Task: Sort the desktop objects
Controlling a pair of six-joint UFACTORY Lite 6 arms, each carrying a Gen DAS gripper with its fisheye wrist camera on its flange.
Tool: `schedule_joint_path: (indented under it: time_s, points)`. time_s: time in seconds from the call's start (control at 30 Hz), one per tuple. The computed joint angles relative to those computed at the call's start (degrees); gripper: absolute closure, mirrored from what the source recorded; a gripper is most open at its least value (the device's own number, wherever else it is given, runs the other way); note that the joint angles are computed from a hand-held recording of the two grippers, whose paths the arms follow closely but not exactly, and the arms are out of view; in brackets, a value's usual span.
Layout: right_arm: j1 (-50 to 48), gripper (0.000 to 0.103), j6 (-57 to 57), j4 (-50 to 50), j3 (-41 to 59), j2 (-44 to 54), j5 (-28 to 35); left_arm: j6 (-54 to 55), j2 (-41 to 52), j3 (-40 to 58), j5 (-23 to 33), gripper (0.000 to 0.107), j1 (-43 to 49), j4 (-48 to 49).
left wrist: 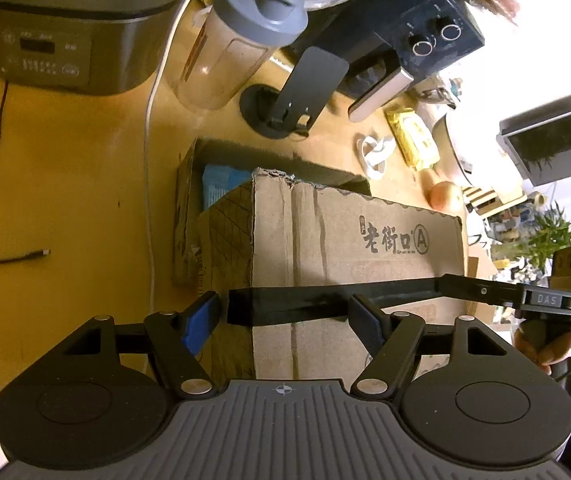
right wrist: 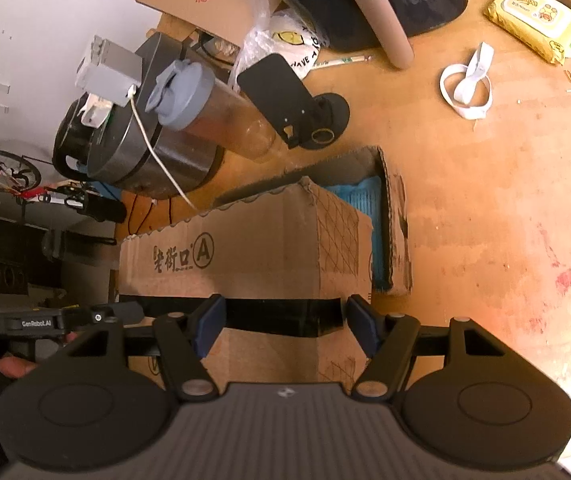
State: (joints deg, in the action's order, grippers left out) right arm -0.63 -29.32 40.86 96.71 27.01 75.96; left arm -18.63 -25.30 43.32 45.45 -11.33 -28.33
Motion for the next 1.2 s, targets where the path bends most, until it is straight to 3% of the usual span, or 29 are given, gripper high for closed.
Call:
schedule_joint_path:
  time_s: [0.7, 1.2]
  points:
    - [3.0, 0.038, 4.9, 0.2, 20.0, 14.3, 0.2, 14.7, 12.7, 7.4, -1.2, 0.037, 8.8, -6.9]
    - [3.3, 0.038, 7.1, 0.1, 26.9, 19.5, 0.6, 18.7, 16.9, 10.1, -1.1, 0.037, 10.9, -8.6]
